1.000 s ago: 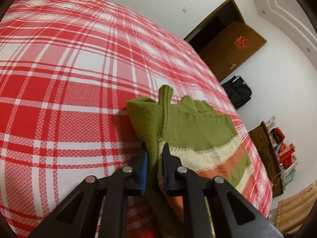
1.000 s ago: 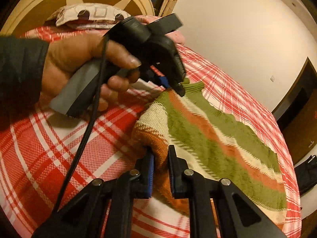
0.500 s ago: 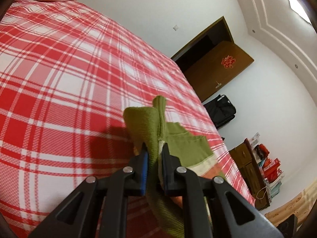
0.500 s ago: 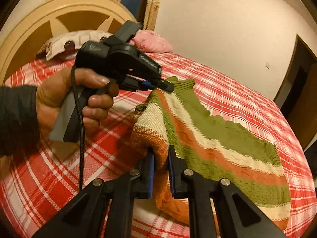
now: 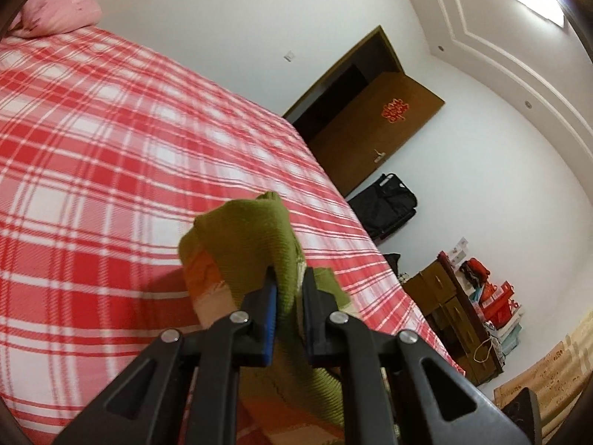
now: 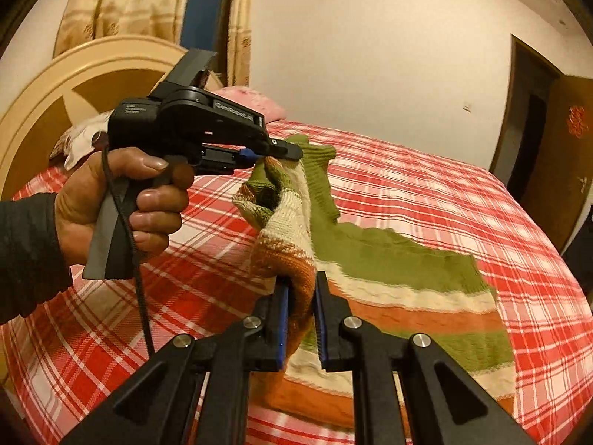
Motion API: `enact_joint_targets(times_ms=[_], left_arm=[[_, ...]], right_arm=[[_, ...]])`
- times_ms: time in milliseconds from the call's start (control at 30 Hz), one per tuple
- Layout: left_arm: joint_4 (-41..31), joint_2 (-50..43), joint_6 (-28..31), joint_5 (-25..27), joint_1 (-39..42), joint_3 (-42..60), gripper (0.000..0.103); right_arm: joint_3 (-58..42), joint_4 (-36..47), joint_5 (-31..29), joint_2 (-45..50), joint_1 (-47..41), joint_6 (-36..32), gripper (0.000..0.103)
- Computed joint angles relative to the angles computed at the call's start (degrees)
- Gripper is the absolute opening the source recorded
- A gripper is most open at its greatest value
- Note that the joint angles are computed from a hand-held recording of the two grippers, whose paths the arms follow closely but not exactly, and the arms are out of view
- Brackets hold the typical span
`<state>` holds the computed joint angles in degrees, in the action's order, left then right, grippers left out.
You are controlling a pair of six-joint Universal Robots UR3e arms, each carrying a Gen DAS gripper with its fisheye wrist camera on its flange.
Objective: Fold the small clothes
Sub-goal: 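Lift the striped sweater edge with both grippers and fold it over, then open both grippers to release the folded striped sweater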
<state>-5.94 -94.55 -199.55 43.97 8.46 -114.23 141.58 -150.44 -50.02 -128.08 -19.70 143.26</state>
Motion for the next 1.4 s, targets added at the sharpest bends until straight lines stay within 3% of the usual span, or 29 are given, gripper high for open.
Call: enact_joint_targets(times_ms=[133, 233, 467, 567, 767, 867, 1133, 1267, 1367, 1400], left_arm=[[-0.2, -4.0, -1.8, 3.2, -5.5, 6.7, 0.012], [-1.5, -7.8, -2.6, 5.9, -9.7, 12.9, 0.012], [-5.8, -18.3, -3.7, 11.8, -19.4, 28.1, 0.012], [-8.0, -22.9, -4.7, 13.7, -23.0, 35.0, 0.012], [-14.2, -32.1, -4.9, 17.1, -28.4, 48.0, 0.012], [-17.5, -37.0, -5.3, 18.3, -30.8, 54.1, 0.012], [-29.1, -47.0, -3.2, 23.7, -36.1, 71.3, 0.014], [-30.1, -46.7, -0.9, 25.3, -37.8, 72.4, 0.015], [-28.6, -42.2, 2.6, 28.4, -39.4, 67.7, 0.031], [-27.2, -40.2, 3.7, 29.8, -39.9, 64.9, 0.047]], right_arm=[[-0.2, 15.2, 7.8, -9.2, -11.0, -7.3, 0.010], [-3.2, 37.7, 15.2, -17.2, -23.0, -19.1, 0.010], [-10.2, 65.2, 19.5, -17.4, -37.8, -37.9, 0.009], [-12.8, 71.3, 19.5, -14.2, -42.8, -43.7, 0.009], [-15.3, 75.8, 17.7, -7.8, -49.0, -48.6, 0.007], [-14.3, 69.8, 15.5, -3.0, -49.0, -45.4, 0.007], [-15.0, 63.7, 8.3, 6.6, -49.7, -40.8, 0.007], [-15.3, 60.3, 5.4, 11.5, -49.0, -37.9, 0.007], [-15.7, 61.3, 3.4, 12.3, -50.5, -38.8, 0.007], [-15.8, 61.5, 2.7, 12.5, -50.9, -39.0, 0.007]])
